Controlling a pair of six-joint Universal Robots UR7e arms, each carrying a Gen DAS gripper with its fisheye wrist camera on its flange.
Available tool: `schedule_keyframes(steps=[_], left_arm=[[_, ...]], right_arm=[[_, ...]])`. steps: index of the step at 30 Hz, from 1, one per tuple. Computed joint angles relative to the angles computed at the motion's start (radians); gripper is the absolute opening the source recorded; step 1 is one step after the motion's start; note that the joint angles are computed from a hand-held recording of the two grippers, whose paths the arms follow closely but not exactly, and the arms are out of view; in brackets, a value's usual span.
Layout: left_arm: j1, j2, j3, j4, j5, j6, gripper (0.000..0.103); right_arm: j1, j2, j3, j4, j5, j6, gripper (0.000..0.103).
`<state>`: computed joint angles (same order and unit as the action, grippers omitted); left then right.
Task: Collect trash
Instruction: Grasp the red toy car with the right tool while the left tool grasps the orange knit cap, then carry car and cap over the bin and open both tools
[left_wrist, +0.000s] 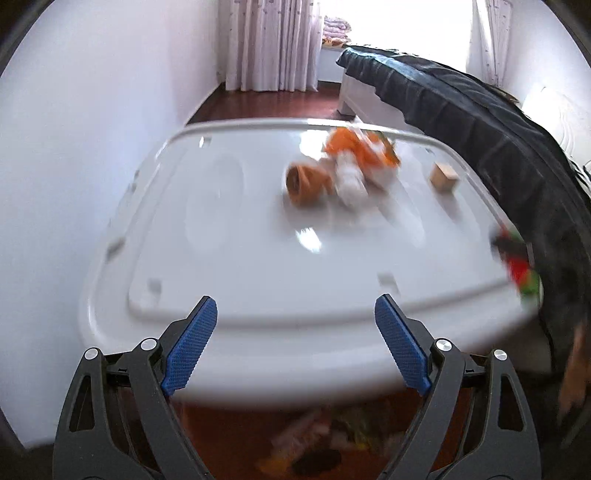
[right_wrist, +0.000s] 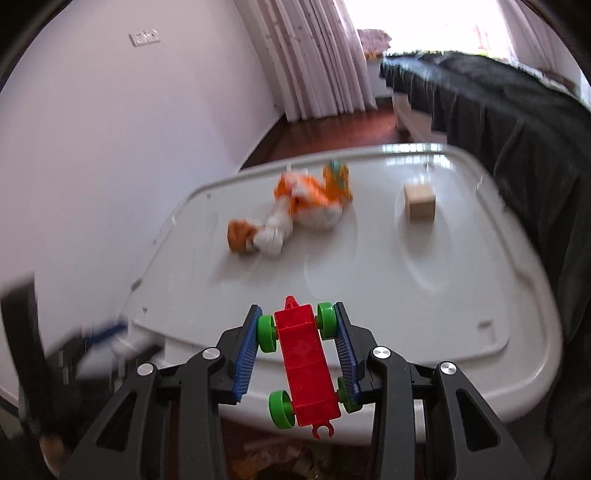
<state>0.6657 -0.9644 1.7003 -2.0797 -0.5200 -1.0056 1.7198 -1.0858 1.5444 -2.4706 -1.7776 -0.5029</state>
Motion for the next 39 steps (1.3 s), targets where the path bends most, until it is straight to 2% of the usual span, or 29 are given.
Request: schedule_keyframes(steps=[5,10,16,19,21,23,27,30,31,33,34,35,39], left_arm=[[0.097,0.086,-0.169,-0.021,0.026,0.063,0.085],[0.175,0.178,-0.306,-0.140,-0.006,0.125,0.085],[0.215,0.276,-0.441,-0.087,0.017,0.199,0.085],[0.233,0.301,-0.473,-0.029,0.022,0.200,0.085],[0.246,0.313,-0.498,0.049,0.013,0.155,0.085],[0.256,0.308,-0.481,0.015,-0.018,0.177,0.085],[0.244,0.310,-0.448,-0.025,0.034,0.238,0.085],[0.249,0.310,-0.448,-0.046,0.031,0.263,0.079],[0.248,0.313,-0.449,-0.053,0.034,0.278,0.073],[0.244,0.314,-0.436,-0.101,0.034,0.343,0.059],[0.239,0.317,-0.433,-0.107,0.042,0.362,0.047],[0.233,0.324,-0.433,-0.099,0.063,0.381,0.040],[0.215,0.354,-0.462,0.019,0.141,0.352,0.031]], right_arm=[[-0.009,0.006,-0.003,0.011,0.009,0.013,0.039],[-0.012,0.007,-0.012,0.000,0.035,0.023,0.039],[-0.009,0.006,-0.021,0.004,0.055,0.022,0.039],[-0.011,0.006,-0.025,0.014,0.068,0.028,0.039],[-0.013,0.005,-0.027,0.020,0.074,0.033,0.039],[-0.013,0.006,-0.028,0.019,0.074,0.036,0.039],[-0.013,0.007,-0.026,0.018,0.073,0.039,0.039],[-0.010,0.009,-0.024,0.017,0.067,0.032,0.039],[-0.010,0.010,-0.025,0.016,0.066,0.032,0.039],[-0.009,0.012,-0.026,0.016,0.065,0.035,0.039],[-0.010,0.012,-0.026,0.015,0.067,0.037,0.039],[-0.010,0.013,-0.028,0.017,0.069,0.039,0.039],[-0.011,0.015,-0.028,0.013,0.067,0.038,0.039]])
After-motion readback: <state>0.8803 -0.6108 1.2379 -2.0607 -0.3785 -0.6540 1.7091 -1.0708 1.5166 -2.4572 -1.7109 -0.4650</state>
